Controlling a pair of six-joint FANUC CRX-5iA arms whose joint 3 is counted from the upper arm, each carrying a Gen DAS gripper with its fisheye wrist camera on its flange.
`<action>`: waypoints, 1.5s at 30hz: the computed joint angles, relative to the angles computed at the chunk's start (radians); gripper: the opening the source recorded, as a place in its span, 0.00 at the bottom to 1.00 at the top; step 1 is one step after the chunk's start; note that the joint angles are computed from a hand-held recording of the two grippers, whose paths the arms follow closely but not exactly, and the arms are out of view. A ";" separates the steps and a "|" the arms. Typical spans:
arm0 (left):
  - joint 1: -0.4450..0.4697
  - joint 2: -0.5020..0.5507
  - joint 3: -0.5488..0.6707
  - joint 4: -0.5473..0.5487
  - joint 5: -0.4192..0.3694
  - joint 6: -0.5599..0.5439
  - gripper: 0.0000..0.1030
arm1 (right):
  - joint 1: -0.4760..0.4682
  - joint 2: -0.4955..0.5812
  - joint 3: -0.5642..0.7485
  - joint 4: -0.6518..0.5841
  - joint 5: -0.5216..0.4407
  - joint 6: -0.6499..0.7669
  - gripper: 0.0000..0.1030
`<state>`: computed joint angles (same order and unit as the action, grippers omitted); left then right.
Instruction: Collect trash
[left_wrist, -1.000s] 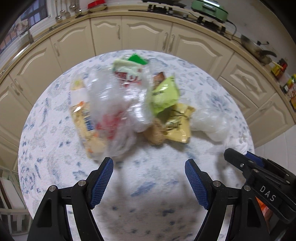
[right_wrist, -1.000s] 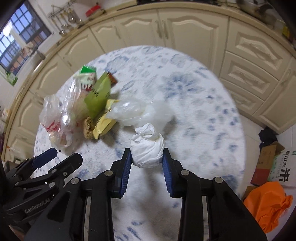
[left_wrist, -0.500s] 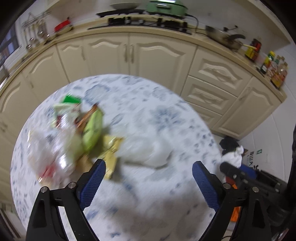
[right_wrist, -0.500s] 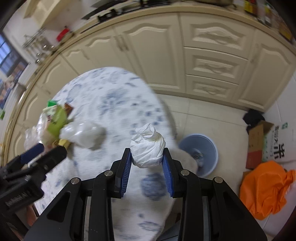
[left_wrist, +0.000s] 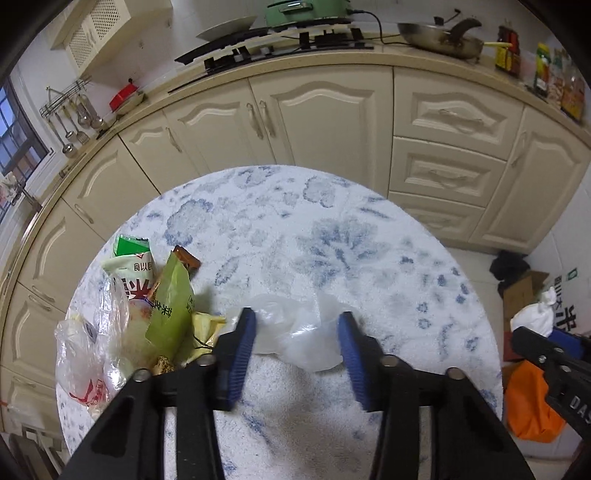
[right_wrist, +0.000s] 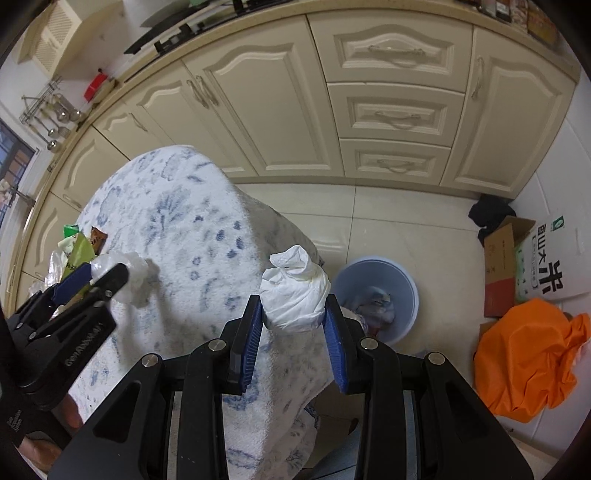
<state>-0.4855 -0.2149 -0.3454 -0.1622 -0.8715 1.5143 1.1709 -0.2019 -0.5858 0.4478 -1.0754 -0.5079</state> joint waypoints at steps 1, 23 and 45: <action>0.007 -0.004 -0.005 0.012 0.003 -0.008 0.33 | -0.001 -0.001 -0.003 0.000 0.005 0.000 0.32; 0.239 -0.324 -0.205 0.352 -0.074 -0.361 0.00 | 0.032 0.052 0.058 0.040 0.025 0.034 0.32; 0.313 -0.315 -0.237 0.450 -0.157 -0.328 0.60 | 0.101 0.075 0.094 0.035 -0.024 0.009 0.33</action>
<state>-0.1725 -0.5300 -0.5827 0.2877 -1.0287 1.1865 1.2715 -0.1270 -0.4922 0.4831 -1.0999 -0.4986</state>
